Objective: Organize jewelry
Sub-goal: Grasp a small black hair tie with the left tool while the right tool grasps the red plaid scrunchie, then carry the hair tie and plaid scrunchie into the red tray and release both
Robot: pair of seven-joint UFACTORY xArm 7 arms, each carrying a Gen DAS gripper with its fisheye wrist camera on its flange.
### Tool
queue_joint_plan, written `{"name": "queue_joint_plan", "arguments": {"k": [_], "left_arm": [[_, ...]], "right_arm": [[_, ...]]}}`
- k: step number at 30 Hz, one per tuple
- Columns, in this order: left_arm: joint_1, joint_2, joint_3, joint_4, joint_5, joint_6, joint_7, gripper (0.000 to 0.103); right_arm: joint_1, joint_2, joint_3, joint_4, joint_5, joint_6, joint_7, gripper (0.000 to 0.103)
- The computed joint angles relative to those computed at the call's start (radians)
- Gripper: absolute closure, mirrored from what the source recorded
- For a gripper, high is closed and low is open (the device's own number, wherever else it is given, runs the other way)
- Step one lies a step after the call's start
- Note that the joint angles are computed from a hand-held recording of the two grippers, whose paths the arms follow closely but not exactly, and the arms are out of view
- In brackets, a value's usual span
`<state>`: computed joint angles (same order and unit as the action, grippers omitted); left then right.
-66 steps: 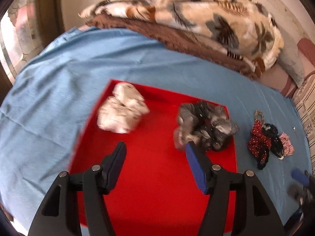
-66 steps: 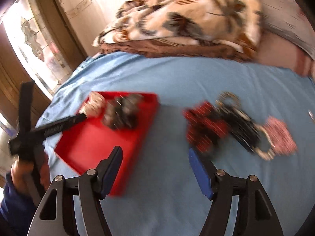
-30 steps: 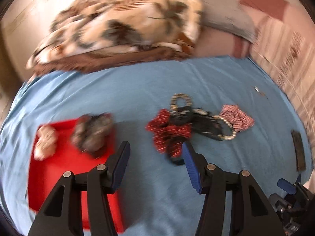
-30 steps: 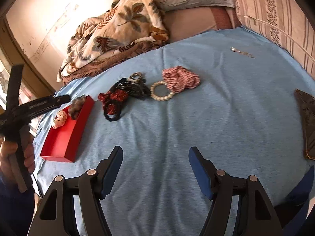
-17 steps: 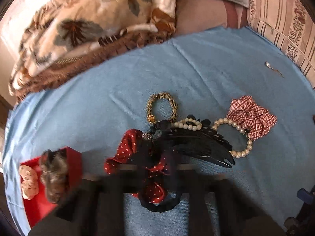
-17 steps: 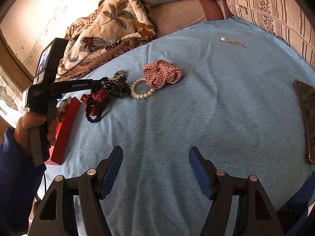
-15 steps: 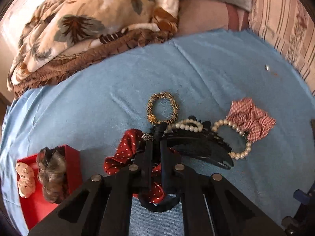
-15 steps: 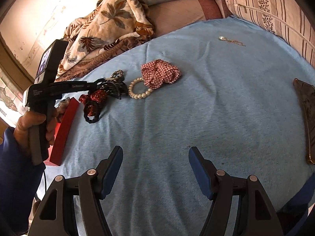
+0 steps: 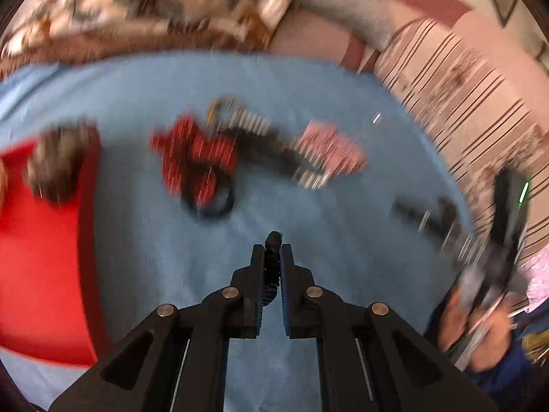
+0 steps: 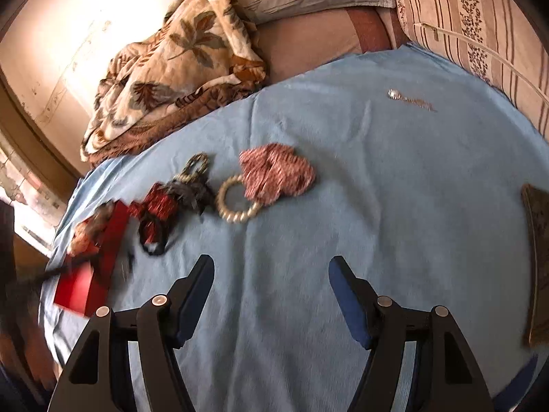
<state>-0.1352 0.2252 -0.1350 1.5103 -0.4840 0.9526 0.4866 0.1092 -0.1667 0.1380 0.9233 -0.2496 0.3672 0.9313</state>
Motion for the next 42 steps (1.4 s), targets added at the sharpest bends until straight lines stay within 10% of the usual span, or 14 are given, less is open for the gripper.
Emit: {"name": "queue_joint_plan", "arguments": {"k": [5, 9, 16, 19, 22, 26, 42], "left_arm": [[0.004, -0.004, 0.015, -0.073, 0.040, -0.039, -0.048, 0.093], [0.017, -0.019, 0.012, -0.089, 0.004, -0.076, -0.033, 0.067], [0.007, 0.032, 0.003, -0.050, 0.023, -0.068, -0.037, 0.064], [0.010, 0.018, -0.003, -0.075, 0.014, -0.086, -0.015, 0.065], [0.001, 0.017, -0.007, -0.080, 0.017, -0.093, -0.021, 0.080], [-0.024, -0.007, -0.010, -0.104, 0.046, -0.123, -0.031, 0.098], [-0.013, -0.227, 0.040, -0.237, -0.119, -0.114, 0.066, 0.098]], "right_arm": [[-0.008, 0.094, -0.041, 0.093, 0.040, 0.001, -0.050, 0.029], [-0.005, 0.180, -0.065, 0.183, 0.072, 0.007, -0.095, 0.029], [0.004, 0.324, -0.089, 0.311, 0.178, 0.037, -0.170, 0.030], [-0.001, 0.348, -0.086, 0.323, 0.241, 0.040, -0.212, 0.062], [-0.008, 0.340, -0.081, 0.296, 0.306, 0.012, -0.244, 0.086], [-0.004, 0.284, -0.087, 0.222, 0.336, -0.032, -0.237, 0.092], [0.004, -0.047, -0.007, -0.033, 0.204, -0.072, -0.069, 0.093]]}}
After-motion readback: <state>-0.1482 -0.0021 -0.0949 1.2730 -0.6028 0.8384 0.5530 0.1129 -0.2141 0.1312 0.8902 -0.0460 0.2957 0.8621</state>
